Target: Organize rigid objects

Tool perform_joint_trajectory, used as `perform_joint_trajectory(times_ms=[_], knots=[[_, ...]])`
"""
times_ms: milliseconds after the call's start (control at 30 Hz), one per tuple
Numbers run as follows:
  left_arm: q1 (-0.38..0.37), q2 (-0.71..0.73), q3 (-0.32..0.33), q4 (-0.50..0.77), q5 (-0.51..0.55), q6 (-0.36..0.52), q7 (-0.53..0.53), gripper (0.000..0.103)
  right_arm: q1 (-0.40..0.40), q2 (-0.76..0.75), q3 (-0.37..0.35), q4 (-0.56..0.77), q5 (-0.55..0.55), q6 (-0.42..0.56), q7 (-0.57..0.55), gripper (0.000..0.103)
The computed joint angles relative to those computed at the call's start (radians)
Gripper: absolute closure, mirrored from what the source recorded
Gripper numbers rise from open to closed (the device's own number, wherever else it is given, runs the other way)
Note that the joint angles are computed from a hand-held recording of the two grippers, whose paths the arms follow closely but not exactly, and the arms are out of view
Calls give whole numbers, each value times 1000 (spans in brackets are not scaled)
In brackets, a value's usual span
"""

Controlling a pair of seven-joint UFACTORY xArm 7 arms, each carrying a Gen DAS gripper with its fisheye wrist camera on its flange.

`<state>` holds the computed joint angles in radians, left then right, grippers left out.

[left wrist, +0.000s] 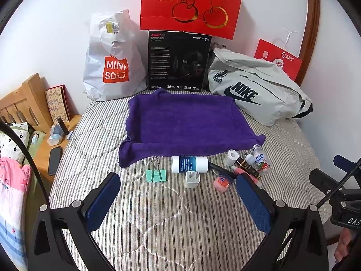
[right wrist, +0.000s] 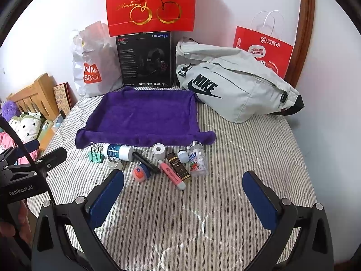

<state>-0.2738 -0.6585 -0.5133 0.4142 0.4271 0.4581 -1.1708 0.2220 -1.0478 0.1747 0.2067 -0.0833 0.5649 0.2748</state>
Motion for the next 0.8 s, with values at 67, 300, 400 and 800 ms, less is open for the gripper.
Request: perform_joint_trajectory(times_ms=[67,300,400,800], knots=[[-1,0,1,0,-1,1,0,0,-1,1,3,2,-1,0,3,0],[-12,4,9,3,-8,3,6,0,5,1,-4,3,1,4,-2,0],[-20,3,14,5,-17,11,12,0,10,0,-12,8,6,16,-11,0],[-56,-28,43,-1,-52,43,46,0,21,17,-9,33,20,42,-29,0]])
